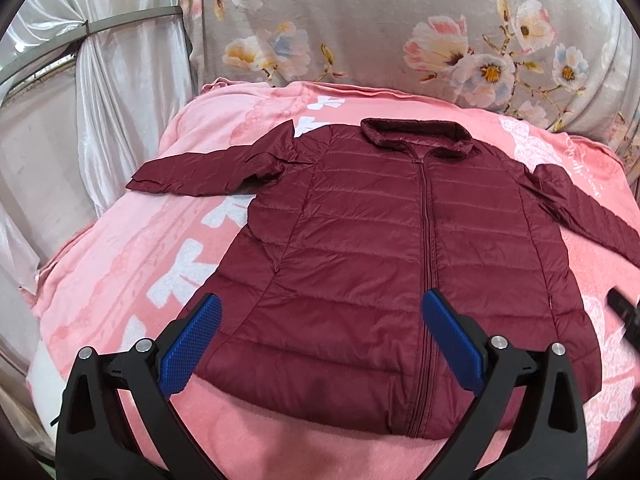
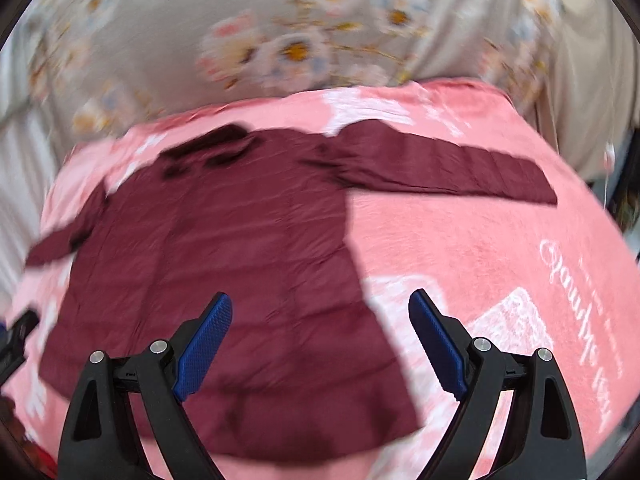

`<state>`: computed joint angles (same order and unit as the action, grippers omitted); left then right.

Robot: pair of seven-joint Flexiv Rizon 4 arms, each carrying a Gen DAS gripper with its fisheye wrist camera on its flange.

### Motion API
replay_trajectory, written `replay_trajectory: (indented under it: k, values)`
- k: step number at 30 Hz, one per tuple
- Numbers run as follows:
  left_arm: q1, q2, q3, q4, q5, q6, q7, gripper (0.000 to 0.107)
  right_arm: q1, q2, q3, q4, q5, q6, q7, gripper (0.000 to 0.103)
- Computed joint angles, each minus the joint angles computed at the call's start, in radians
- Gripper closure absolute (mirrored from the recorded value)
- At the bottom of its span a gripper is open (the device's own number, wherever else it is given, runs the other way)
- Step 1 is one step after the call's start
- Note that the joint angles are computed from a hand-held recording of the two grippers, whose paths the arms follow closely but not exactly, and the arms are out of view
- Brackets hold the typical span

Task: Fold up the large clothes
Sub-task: 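Grasp the jacket sleeve with the right tool and lift it across the body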

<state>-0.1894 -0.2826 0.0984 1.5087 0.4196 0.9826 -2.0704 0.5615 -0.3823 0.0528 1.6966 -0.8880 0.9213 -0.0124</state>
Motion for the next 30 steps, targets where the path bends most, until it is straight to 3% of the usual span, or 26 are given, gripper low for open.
replay_trajectory:
  k: [8,14,23,25,27,30]
  values:
    - [-0.006,-0.047,0.022,-0.055,0.035,-0.003,-0.062,0.009,-0.207,0.05,-0.149,0.18,-0.206,0.285,0.367,0.016]
    - [0.004,-0.083,0.014,-0.081,-0.009,0.004,-0.02,0.009,-0.334,-0.02,-0.203,0.158,-0.258,0.404,0.462,0.016]
    - [-0.012,-0.144,0.02,-0.156,-0.054,-0.079,0.045,0.009,-0.347,-0.132,-0.323,0.125,-0.187,0.526,0.55,0.016]
    - [-0.017,-0.155,0.026,-0.169,-0.051,-0.088,0.042,0.009,-0.309,-0.151,-0.413,0.125,-0.225,0.596,0.635,0.017]
    - [-0.015,-0.163,0.026,-0.173,-0.056,-0.088,0.047,0.009,-0.287,-0.163,-0.454,0.115,-0.229,0.609,0.653,0.026]
    - [-0.011,-0.172,0.026,-0.177,-0.067,-0.088,0.054,0.009,-0.275,-0.192,-0.486,0.089,-0.185,0.649,0.655,0.06]
